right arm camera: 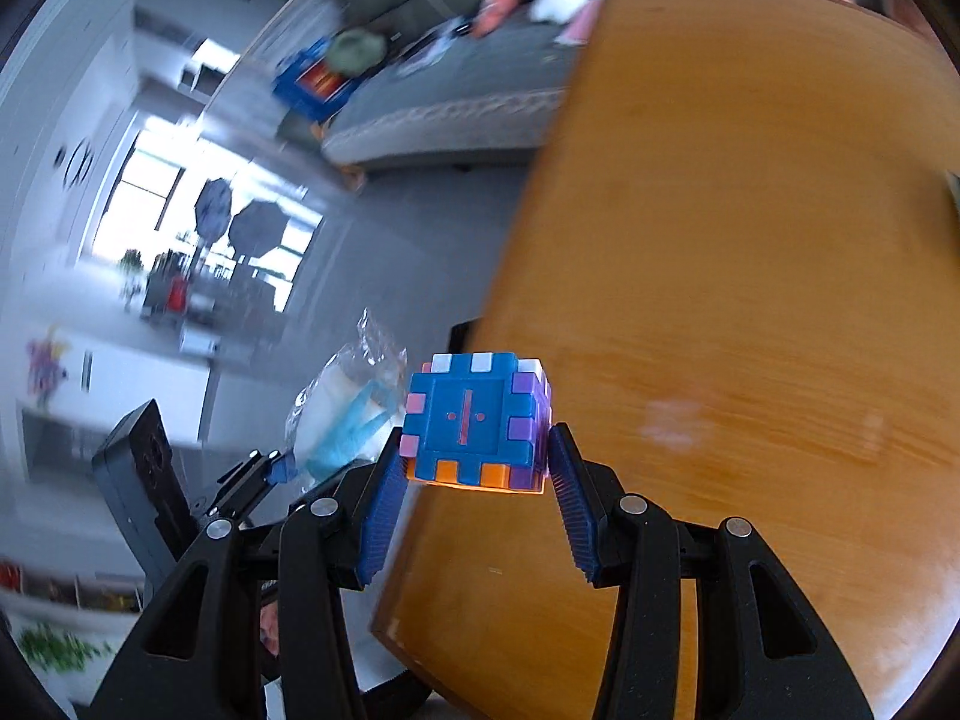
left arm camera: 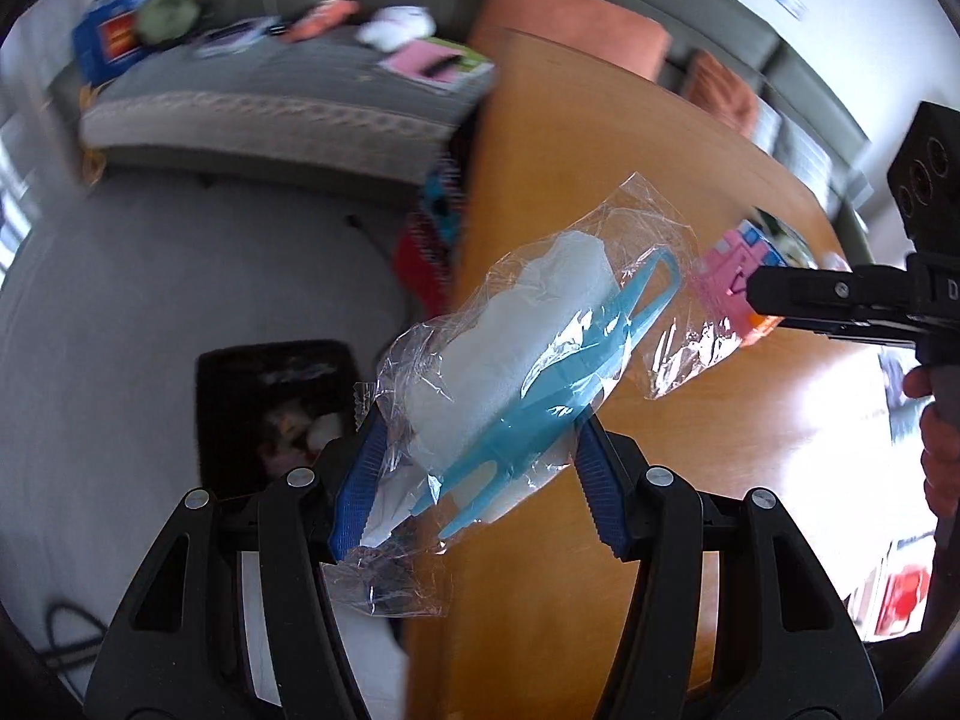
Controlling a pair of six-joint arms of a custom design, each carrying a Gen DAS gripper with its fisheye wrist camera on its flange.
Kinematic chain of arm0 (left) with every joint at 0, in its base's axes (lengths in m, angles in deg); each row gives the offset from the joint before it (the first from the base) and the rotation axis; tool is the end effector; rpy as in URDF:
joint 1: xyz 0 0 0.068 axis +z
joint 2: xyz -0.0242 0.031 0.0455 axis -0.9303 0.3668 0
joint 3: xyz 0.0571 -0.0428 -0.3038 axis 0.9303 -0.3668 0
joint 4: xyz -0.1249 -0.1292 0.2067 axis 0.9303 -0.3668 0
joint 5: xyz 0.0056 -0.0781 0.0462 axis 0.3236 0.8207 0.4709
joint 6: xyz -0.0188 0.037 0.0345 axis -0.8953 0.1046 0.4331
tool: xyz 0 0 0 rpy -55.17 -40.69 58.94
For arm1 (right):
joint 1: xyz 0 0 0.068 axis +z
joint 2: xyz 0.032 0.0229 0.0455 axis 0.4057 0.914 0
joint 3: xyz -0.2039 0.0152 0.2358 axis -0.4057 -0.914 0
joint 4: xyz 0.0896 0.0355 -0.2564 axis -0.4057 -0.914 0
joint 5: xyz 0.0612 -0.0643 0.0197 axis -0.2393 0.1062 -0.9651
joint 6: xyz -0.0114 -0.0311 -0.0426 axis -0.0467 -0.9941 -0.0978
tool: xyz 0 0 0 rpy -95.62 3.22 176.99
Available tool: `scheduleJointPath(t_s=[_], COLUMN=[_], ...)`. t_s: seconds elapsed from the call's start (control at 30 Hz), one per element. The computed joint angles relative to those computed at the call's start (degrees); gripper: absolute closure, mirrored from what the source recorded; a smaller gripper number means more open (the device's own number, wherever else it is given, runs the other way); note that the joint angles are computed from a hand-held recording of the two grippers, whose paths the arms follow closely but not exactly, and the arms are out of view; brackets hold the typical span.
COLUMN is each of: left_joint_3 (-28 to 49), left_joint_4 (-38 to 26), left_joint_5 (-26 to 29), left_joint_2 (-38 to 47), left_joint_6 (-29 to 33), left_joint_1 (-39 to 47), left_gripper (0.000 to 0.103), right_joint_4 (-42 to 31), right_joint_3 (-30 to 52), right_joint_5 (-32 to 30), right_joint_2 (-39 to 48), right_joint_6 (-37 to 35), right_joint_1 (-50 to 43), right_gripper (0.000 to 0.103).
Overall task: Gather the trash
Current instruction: 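Carry the clear bag and toy cube to the black bin and release both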
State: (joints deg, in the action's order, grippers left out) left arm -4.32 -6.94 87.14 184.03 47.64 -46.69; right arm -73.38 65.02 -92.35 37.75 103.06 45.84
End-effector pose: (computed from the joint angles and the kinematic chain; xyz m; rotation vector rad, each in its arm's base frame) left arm 0.2082 0.0661 0.0833 0.3305 2.6829 -0.4273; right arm 0.2179 0.1033 0.1274 0.0532 2.7591 0.8432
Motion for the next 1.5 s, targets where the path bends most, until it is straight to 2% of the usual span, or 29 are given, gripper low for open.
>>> scheduleJointPath(t_s=[0.07,0.2,0.43,0.7,0.73,0.77,0.8,0.83,0.87,1.1,1.5], left_joint_3=[1.6,5.1,11.8,17.8,18.4,18.1,18.0,18.1,18.1,21.5,19.8], left_joint_4=[-1.0,-1.0,-2.8,-3.5,-3.0,-1.9,-0.1,1.1,2.5,0.4,0.7], left_joint_5=[0.0,-1.9,-2.5,-4.6,-5.0,-5.9,-7.2,-7.7,-7.7,-7.7,-6.5], left_joint_2=[1.9,6.9,14.5,21.0,21.6,21.7,21.9,22.1,22.2,23.8,22.0], left_joint_6=[3.2,5.5,8.9,6.1,5.6,5.0,4.0,3.7,2.7,0.2,0.1], left_joint_1=[5.9,12.9,21.5,25.3,25.3,25.1,24.7,25.1,25.3,26.5,24.8], left_gripper=[0.045,0.045,0.045,0.042,0.039,0.028,0.020,0.006,0.006,0.006,0.006], right_joint_4=[1.4,3.0,-0.4,-3.2,-2.7,-2.0,-0.7,0.1,-0.3,-2.1,0.4], right_joint_3=[2.6,8.4,19.0,25.1,25.7,26.0,26.0,26.4,27.7,31.0,26.4], right_joint_5=[1.0,2.1,3.5,3.4,2.7,2.3,2.3,2.6,2.4,1.8,2.4], right_joint_2=[3.2,10.1,18.9,23.9,24.5,24.7,24.8,25.0,25.6,27.1,24.0], right_joint_6=[2.0,4.7,5.7,5.4,5.7,6.4,7.6,8.3,8.2,8.3,9.2], right_joint_1=[4.6,11.7,18.5,21.5,21.5,21.5,21.8,22.0,21.9,22.4,20.2], right_gripper=[0.054,0.054,0.054,0.052,0.033,0.006,0.002,0.002,0.002,0.002,0.002])
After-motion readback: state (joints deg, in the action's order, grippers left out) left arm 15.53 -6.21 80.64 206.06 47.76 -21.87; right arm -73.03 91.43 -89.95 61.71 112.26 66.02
